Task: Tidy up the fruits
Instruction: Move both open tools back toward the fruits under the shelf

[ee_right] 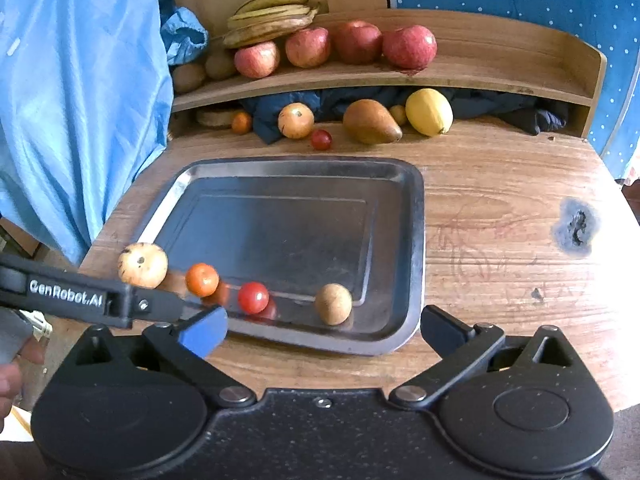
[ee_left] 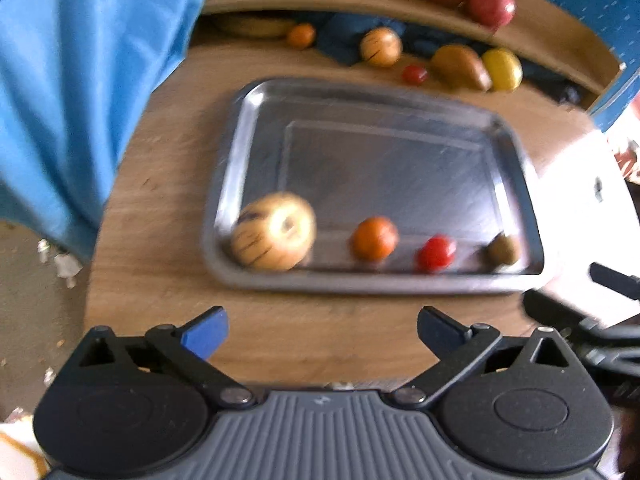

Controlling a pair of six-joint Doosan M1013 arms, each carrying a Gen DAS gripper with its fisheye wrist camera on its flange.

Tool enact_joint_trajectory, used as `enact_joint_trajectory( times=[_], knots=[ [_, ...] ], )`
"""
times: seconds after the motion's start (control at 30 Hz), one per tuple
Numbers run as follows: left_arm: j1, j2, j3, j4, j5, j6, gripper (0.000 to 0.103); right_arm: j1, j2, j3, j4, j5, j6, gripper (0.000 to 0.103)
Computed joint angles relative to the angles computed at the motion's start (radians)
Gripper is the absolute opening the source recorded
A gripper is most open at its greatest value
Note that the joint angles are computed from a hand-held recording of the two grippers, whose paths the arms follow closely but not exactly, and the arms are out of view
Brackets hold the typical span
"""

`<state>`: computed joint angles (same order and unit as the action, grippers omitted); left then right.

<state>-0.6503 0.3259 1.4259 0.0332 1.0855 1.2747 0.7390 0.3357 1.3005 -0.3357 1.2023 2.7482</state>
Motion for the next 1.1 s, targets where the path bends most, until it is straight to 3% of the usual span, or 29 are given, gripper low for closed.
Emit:
enact_joint_trajectory(
  times=[0.3, 0.53, 1.1],
  knots=[
    [0.0, 0.004, 0.004, 0.15, 0.093, -0.145, 0.102, 0.001, 0.027, -0.039, 0.055, 0.096, -0.02, 0.102],
    [-0.003, 0.0, 0.008, 0.187, 0.1, -0.181, 0.102, -0.004, 0.034, -0.042, 0.032, 0.15, 0.037, 0.102],
    [0.003, 0.038, -0.065, 0.261, 0.106, -0.205, 0.102, -0.04, 0.058, -0.071, -0.017, 0.122, 0.033, 0.102]
  ],
)
